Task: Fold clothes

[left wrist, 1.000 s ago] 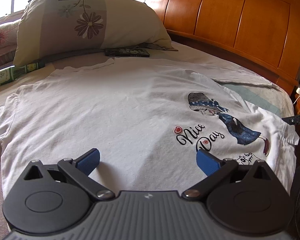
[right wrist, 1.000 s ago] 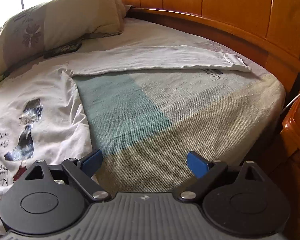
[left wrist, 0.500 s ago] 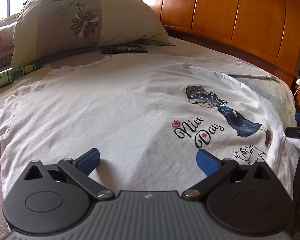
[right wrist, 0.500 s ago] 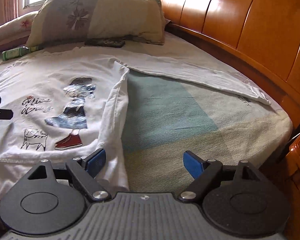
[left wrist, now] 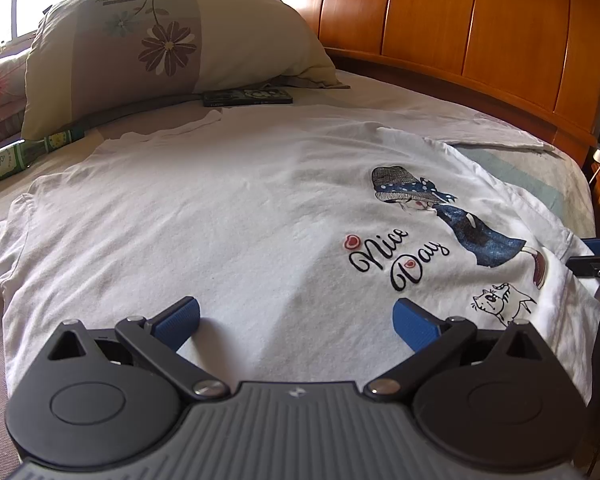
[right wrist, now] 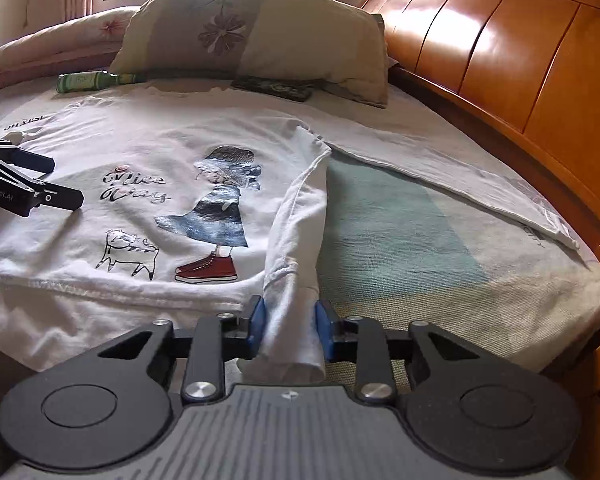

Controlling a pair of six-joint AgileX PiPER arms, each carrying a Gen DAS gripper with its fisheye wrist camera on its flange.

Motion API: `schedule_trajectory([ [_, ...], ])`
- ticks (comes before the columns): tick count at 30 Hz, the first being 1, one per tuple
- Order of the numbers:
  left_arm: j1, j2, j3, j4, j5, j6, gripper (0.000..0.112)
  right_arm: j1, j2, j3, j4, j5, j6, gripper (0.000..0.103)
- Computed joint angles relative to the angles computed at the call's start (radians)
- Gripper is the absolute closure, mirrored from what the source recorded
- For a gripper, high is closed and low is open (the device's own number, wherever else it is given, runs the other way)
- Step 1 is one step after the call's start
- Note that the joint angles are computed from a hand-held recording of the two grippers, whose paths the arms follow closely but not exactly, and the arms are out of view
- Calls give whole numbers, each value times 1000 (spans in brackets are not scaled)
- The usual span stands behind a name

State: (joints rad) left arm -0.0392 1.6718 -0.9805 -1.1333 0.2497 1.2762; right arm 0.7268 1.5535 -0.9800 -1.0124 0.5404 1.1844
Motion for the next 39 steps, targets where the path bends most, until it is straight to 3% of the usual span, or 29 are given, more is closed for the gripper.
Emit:
schedule_trajectory([
  [3, 3, 1, -3, 2, 4, -6, 10, -18, -24, 0, -18, 65, 40, 90],
  [5, 4, 2, -6, 9, 7, -18, 10, -53, -14, -28, 25, 154, 31, 89],
  [8, 7, -2, -6, -1, 12, -16, 10, -99, -41, -27, 53, 171, 42, 86],
  [12, 19, -12, 0, -72, 25, 41, 10, -106, -52, -43, 54, 55, -3, 83],
  [16, 23, -12, 0, -72, 21, 38, 10, -150, 124, -205, 259, -1, -178, 83],
  [21, 30, -16, 0, -87, 28, 53, 10, -223, 237, -265, 246, -100, -100, 82],
  [24, 34, -19, 1, -95, 36, 59, 10, -245, 214, -271, 410, -83, -224, 81],
  [28, 35, -24, 1, -81, 34, 45, 10, -187, 80, -112, 324, -44, -85, 81],
  [30, 34, -24, -1, -61, 34, 22, 10, -172, 29, -69, 360, -20, -91, 81],
  [32, 31, -27, 0, -50, 28, 10, 10, -166, 21, -98, 419, 29, -173, 76],
  [35, 33, -38, 13, -112, 19, 72, 10, -162, 42, -162, 385, 7, -219, 61],
  [39, 46, -33, 6, -117, 19, 62, 10, -196, 215, -380, 540, -35, -450, 51],
])
